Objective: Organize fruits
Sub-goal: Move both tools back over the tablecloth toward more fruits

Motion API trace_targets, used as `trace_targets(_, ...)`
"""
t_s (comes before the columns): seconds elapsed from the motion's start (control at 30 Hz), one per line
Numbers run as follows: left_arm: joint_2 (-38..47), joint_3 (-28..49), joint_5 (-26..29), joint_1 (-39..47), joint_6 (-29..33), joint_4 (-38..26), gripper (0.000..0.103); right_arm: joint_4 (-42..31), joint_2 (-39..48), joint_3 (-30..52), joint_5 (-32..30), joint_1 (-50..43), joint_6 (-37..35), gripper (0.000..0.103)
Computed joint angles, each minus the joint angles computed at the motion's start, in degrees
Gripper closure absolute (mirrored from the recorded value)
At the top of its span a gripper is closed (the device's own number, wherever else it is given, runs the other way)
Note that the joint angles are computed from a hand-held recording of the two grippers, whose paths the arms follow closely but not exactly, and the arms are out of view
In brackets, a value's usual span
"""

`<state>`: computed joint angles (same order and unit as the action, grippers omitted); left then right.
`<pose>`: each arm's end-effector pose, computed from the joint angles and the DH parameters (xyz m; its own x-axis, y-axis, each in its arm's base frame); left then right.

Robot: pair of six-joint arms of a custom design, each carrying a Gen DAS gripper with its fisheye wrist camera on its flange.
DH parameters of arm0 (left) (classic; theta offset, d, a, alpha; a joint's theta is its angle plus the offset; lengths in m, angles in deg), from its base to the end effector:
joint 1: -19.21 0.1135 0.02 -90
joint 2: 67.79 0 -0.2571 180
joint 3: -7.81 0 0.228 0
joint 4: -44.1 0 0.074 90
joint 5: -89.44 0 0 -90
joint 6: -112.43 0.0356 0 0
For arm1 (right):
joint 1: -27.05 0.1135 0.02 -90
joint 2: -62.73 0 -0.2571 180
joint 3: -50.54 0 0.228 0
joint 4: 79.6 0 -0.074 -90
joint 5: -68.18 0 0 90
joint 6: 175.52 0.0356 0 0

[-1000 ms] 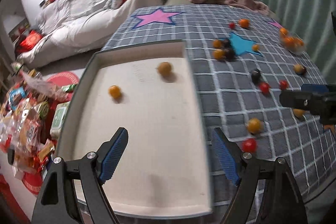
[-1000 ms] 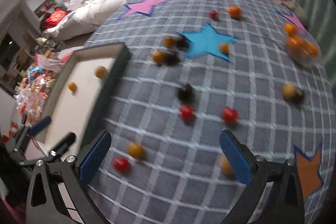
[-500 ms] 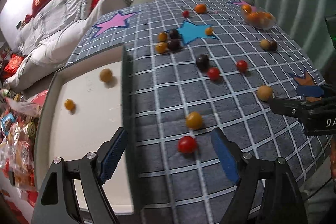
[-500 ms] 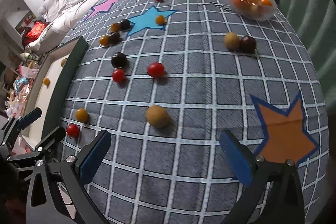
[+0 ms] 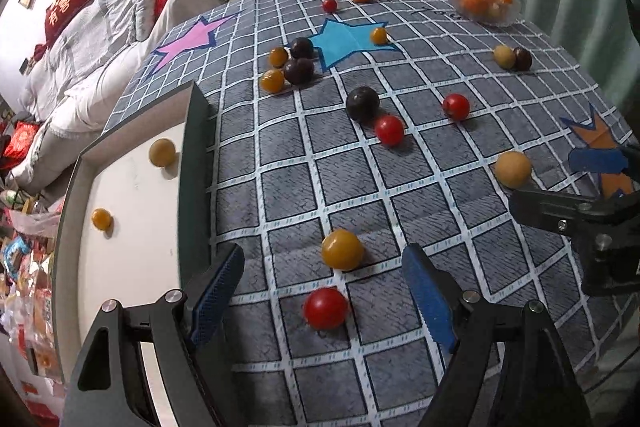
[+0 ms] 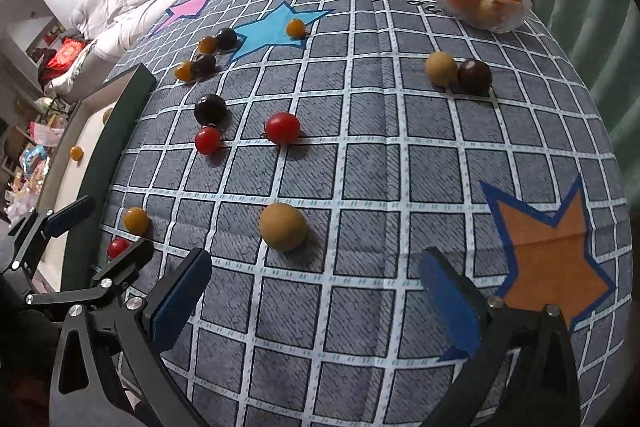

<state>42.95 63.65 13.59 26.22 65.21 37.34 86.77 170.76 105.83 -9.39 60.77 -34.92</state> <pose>0.2925 0.0272 0.0719 -0.6433 0.5844 -0.4946 0.5910 0.7897 0.1645 0.2382 0.1497 0.0769 -0.8471 0.3419 -0.4068 0.2903 0.9390 0.1846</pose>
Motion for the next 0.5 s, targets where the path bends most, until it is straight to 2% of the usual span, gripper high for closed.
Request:
trace_targets(0.33, 3.3, 2.6, -0.4, -1.6, -0.6, 0.3, 0.021, -2.4, 5.5, 5.9, 3.3, 1.2, -2.5, 0.001)
trace_targets(0.43, 3.6, 2.9, -0.1, -1.6, -0.5, 0.4, 0.021, -3.2, 5.6, 6.4, 4.8, 1.6, -2.6, 0.010)
trace_targets(0.5, 3.7, 3.0, 0.5, -1.4, -0.3, 0.1, 0.021, -5.0, 6.0, 7.4, 6.8, 2.5, -3.1, 0.029)
